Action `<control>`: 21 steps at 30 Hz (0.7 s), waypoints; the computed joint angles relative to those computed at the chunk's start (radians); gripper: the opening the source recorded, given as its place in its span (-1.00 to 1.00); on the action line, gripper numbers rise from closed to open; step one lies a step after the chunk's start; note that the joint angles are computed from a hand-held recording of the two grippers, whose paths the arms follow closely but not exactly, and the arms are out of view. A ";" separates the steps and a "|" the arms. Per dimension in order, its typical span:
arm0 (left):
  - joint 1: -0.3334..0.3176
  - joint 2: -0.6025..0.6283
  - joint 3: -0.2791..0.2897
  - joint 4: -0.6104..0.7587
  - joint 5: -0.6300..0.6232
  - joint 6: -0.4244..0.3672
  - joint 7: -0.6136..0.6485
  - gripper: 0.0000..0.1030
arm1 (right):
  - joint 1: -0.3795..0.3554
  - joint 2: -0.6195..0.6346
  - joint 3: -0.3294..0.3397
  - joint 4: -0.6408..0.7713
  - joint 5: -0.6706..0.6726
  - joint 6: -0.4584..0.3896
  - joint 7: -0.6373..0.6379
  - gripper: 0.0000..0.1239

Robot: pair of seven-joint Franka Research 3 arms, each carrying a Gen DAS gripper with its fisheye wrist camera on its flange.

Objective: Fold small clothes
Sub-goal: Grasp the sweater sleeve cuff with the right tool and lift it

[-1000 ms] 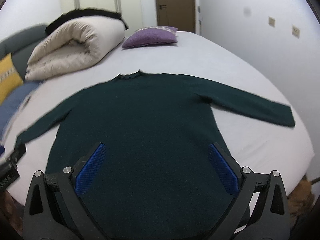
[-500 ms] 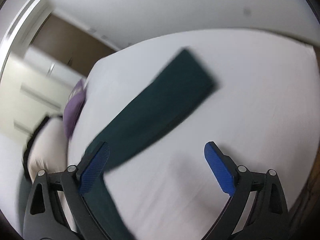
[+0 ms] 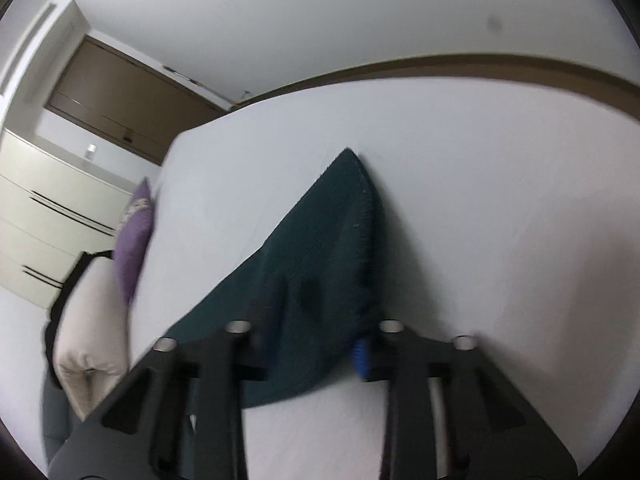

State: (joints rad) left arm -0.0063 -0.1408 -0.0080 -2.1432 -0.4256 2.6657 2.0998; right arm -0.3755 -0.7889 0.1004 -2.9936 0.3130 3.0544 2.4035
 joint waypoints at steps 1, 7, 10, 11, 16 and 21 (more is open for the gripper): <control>-0.005 0.013 0.006 0.009 -0.029 0.028 0.029 1.00 | -0.023 0.005 0.032 0.018 -0.013 -0.016 0.010 -0.75; 0.037 0.111 0.016 0.151 -0.287 -0.136 0.229 1.00 | -0.096 0.154 0.217 0.288 -0.201 -0.095 0.043 -0.86; 0.085 0.133 0.007 0.182 -0.434 -0.218 0.330 0.99 | -0.062 0.317 0.279 0.510 -0.308 -0.122 0.013 -0.87; 0.099 0.131 0.003 0.178 -0.460 -0.223 0.347 0.99 | -0.056 0.382 0.313 0.594 -0.351 -0.134 0.008 -0.87; 0.161 0.165 0.002 0.207 -0.538 -0.278 0.343 0.89 | 0.014 0.723 0.453 0.964 -0.590 -0.187 0.069 -0.87; 0.212 0.194 -0.009 0.265 -0.599 -0.329 0.333 0.87 | 0.214 1.018 0.469 1.220 -0.894 -0.305 0.269 -0.87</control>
State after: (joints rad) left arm 0.2054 0.0532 -0.0169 -1.8782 -1.0243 2.3363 2.4323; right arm -0.1614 0.2296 0.5694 -1.7735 -0.5808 2.7492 2.6721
